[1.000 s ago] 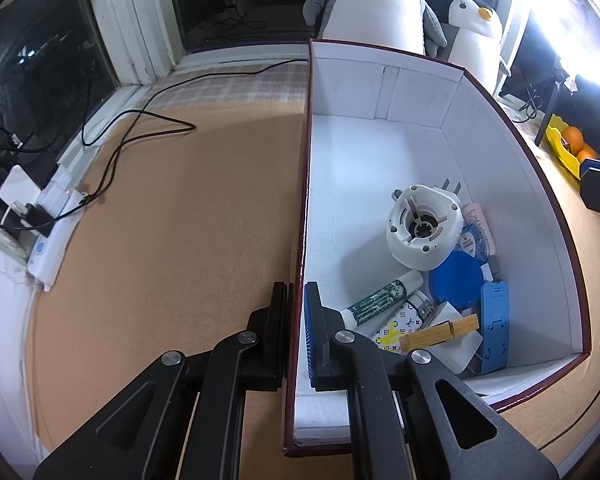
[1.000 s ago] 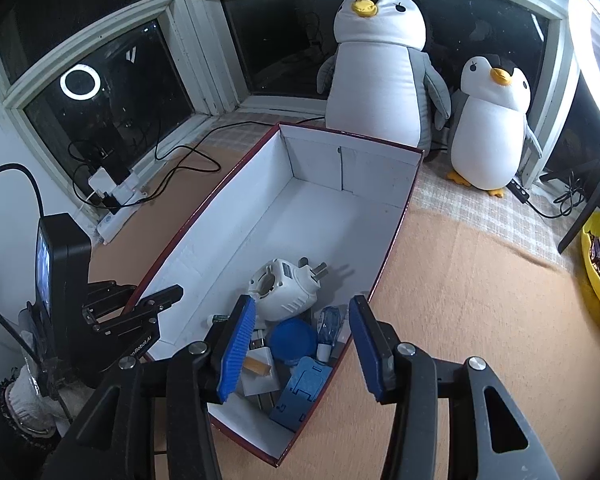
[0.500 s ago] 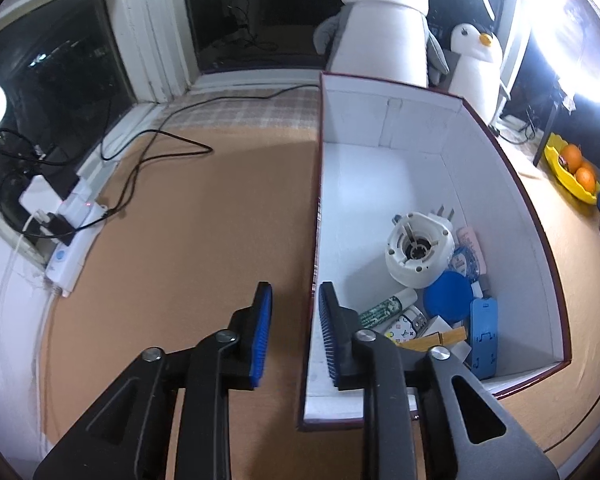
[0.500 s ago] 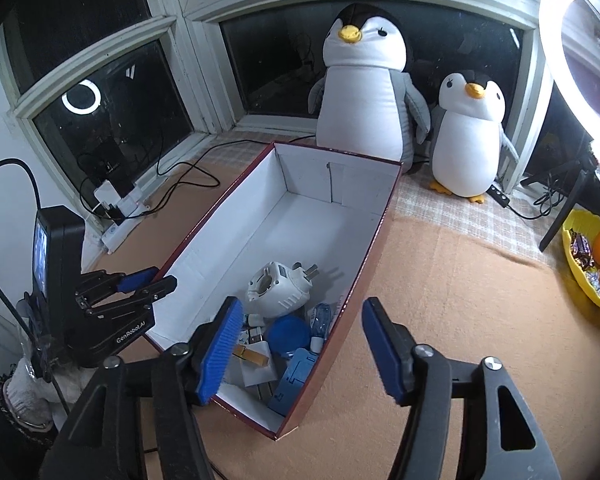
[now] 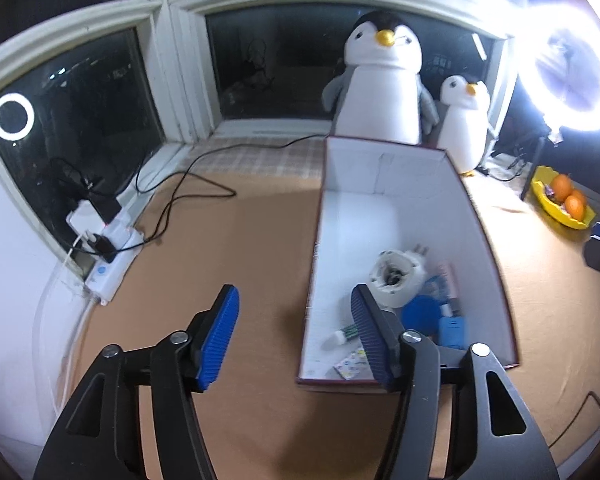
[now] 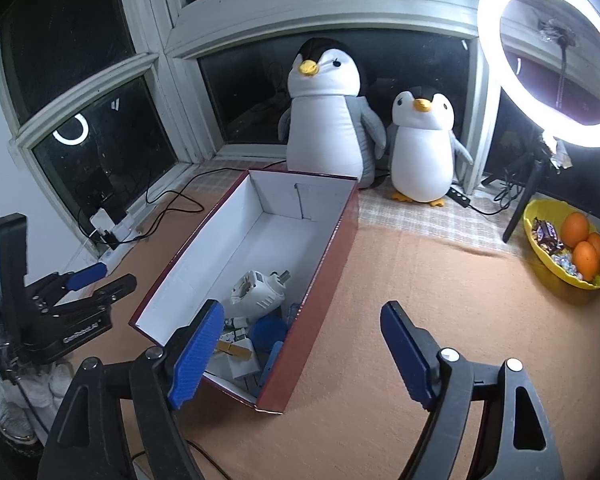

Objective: Organize rigid objects

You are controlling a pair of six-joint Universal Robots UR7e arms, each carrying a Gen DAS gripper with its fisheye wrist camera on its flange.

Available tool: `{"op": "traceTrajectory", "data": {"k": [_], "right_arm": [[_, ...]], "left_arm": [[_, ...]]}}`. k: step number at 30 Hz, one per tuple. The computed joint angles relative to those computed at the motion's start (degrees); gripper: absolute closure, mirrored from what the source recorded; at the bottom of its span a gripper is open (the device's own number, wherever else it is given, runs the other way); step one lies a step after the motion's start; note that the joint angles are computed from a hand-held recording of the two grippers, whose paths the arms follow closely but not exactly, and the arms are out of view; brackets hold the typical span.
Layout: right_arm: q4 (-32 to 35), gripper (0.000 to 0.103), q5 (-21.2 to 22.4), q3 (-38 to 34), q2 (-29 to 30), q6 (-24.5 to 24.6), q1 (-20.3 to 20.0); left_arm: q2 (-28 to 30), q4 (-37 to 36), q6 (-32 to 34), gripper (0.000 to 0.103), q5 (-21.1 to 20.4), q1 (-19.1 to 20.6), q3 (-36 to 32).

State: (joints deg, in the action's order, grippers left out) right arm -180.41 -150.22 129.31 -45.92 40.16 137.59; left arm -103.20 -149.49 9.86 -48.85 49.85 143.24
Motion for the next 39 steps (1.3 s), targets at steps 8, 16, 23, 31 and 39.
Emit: {"op": "traceTrajectory", "data": {"k": [8, 16, 23, 31, 39], "right_arm": [[6.8, 0.018, -3.1, 2.2, -1.9, 8.4, 2.7], [14.7, 0.016, -4.3, 3.3, -3.6, 16.0, 4.6], [17.2, 0.014, -5.0, 3.4, -4.1, 18.1, 5.4], [17.6, 0.013, -4.8, 3.4, -4.2, 18.6, 5.2], [18.4, 0.013, -4.6, 3.7, -4.6, 19.3, 5.0]], "left_arm": [[-6.1, 9.3, -5.5, 0.023, -1.5, -5.8, 1.5], [-9.5, 16.0, -10.1, 0.023, -1.8, -9.3, 2.3], [-10.2, 17.1, -10.9, 0.023, -1.9, -10.0, 2.3], [-10.2, 17.2, -10.9, 0.023, -2.0, -9.9, 2.2], [-9.8, 16.6, -10.7, 0.023, -1.8, -10.0, 2.3]]}}
